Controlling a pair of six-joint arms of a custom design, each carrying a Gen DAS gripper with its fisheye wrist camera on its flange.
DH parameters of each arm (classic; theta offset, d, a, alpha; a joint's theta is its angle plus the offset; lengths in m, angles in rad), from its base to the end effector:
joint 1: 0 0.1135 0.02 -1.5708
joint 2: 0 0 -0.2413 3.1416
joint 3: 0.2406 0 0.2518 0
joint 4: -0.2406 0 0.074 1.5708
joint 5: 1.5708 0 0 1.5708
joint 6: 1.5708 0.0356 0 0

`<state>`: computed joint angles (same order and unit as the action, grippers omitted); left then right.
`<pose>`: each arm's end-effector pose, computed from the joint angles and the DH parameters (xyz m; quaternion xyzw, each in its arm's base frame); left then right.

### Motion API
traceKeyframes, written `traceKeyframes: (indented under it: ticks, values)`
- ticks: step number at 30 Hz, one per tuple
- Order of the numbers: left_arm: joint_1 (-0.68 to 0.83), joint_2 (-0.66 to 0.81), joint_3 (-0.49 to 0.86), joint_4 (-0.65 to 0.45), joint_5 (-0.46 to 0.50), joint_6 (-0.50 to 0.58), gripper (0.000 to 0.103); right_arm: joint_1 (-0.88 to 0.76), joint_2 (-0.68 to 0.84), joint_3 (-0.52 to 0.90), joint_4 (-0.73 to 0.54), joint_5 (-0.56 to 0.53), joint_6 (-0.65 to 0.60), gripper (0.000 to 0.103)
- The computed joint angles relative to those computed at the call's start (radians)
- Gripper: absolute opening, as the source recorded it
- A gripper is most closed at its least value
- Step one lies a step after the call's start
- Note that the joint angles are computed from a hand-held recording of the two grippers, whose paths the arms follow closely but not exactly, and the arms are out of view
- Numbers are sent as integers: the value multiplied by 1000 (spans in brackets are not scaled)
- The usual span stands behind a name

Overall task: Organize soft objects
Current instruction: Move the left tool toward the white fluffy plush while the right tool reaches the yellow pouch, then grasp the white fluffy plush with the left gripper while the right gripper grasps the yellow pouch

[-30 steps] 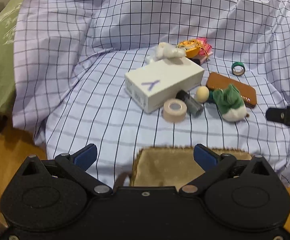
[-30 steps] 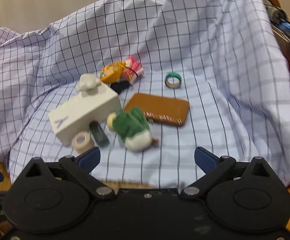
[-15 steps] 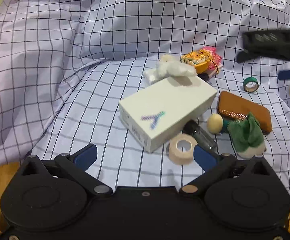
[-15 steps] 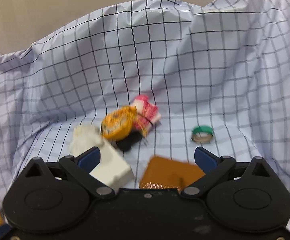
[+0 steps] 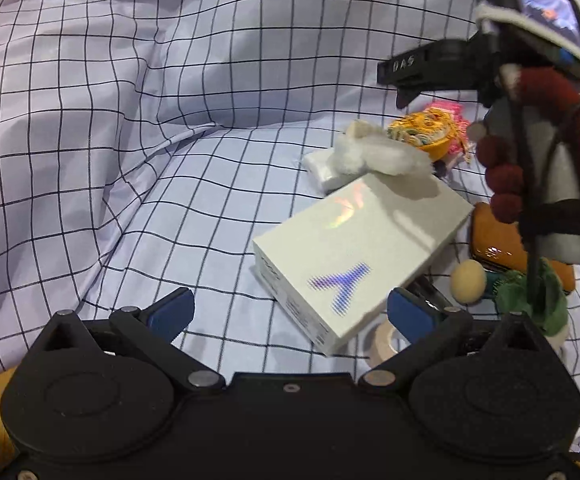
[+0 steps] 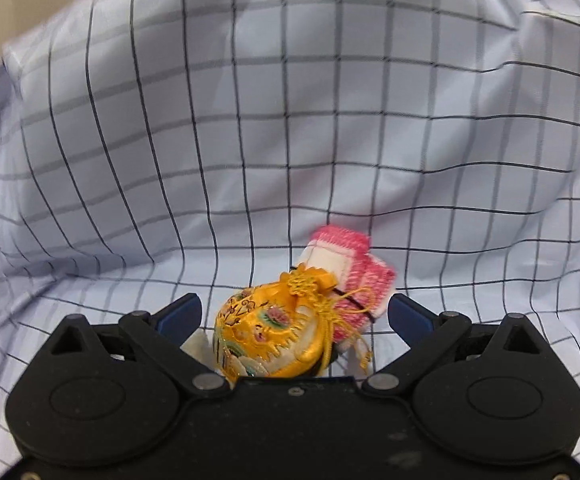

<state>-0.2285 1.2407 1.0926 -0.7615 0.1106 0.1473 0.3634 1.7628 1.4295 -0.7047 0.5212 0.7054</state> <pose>0.2520 -0.0627 0.2787 0.1940 0.9244 -0.0654 0.3217 0.3522 0.1150 0.2367 0.2255 0.9070 -0.0844 0.3455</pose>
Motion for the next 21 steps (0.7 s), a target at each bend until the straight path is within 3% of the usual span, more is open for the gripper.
traceKeyframes:
  ticks: [3, 7, 8, 21]
  values:
    - [8, 27, 15, 9, -4, -3, 99, -1, 75, 54, -30, 10, -3, 95]
    - [20, 63, 41, 15, 2, -13, 99, -14, 56, 8, 21, -62, -23, 59]
    - [25, 73, 51, 14, 8, -17, 99, -18, 42, -7, 38, -84, -32, 56]
    - [-40, 245, 245, 6, 54, -60, 99, -104, -242, -280, 148, -91, -43, 54]
